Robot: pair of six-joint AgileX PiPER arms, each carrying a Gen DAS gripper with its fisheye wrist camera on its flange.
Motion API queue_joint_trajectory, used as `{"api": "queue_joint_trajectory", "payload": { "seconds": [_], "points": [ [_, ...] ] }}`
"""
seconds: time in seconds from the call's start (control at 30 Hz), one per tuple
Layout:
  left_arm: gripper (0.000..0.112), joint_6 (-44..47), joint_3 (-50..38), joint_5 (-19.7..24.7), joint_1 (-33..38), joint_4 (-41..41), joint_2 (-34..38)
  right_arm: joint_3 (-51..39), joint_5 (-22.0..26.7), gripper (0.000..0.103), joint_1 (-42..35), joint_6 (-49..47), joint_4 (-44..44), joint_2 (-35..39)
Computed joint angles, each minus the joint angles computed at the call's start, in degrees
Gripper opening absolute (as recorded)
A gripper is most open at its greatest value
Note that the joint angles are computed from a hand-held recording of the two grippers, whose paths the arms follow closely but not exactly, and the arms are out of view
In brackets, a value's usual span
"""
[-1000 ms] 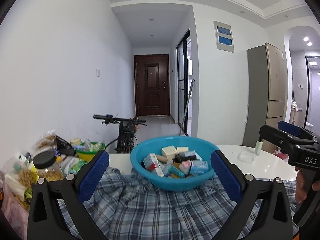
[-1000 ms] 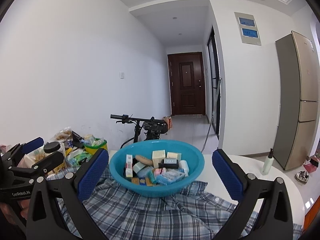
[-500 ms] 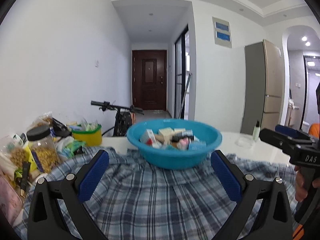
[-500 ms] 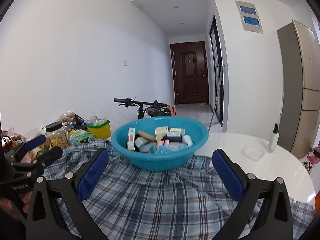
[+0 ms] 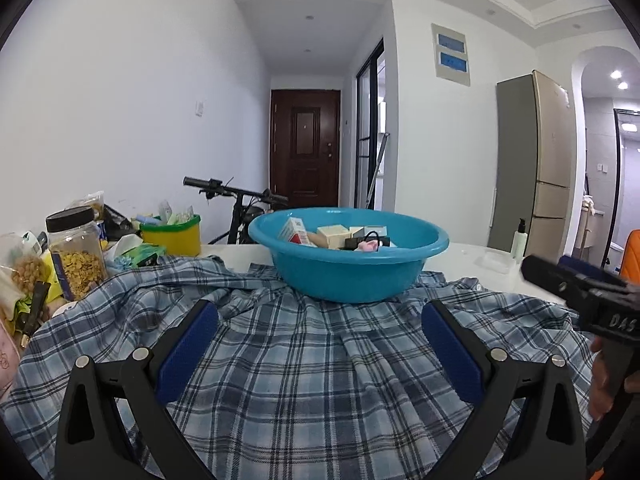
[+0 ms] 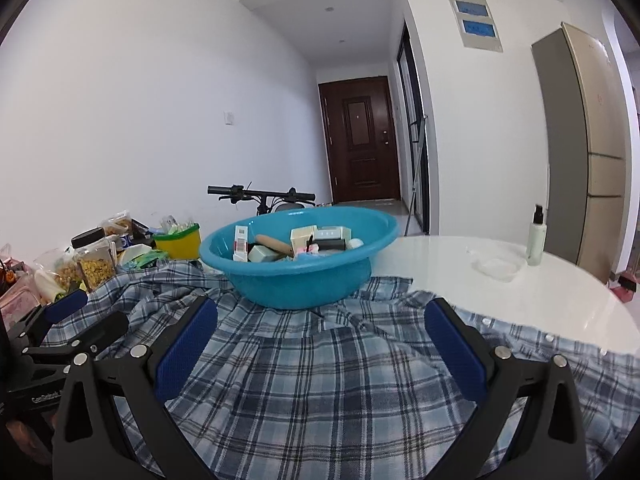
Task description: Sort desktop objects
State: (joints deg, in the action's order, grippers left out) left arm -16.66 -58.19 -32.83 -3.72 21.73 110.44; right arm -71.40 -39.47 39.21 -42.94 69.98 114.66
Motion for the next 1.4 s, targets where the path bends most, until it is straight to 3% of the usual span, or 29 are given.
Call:
{"api": "queue_joint_trajectory", "payload": {
  "seconds": [0.13, 0.23, 0.47, 0.73, 1.0, 1.4],
  "points": [
    [0.103, 4.9, 2.23, -4.59, -1.02, -5.29, 0.58, -0.38, -0.56, 0.103, -0.1, 0.37, 0.23, 1.43],
    [0.103, 9.02, 1.99, -4.18, -2.19, -8.88, 1.44, -0.59, -2.25, 0.103, 0.36, -0.56, 0.69, 2.22],
    [0.103, 5.85, -0.41, -0.45, -1.71, -7.9, 2.63, -0.42, -2.97, 0.103, 0.54, 1.41, -1.18, 3.37],
    [0.103, 8.41, -0.46, -0.25, -2.14, -10.97, 2.79, -1.38, -2.72, 0.103, 0.66, -0.24, 0.45, 4.32],
    [0.103, 10.24, -0.37, 0.2, -2.46, -13.69, 2.72, -6.24, -4.5, 0.103, 2.18, -11.95, 8.96, 6.54],
    [0.103, 9.68, -0.97, 1.28, -2.27, -13.1, 2.72, -4.84, -5.88, 0.103, 2.64, -9.87, 6.58, 6.04]
  ]
}}
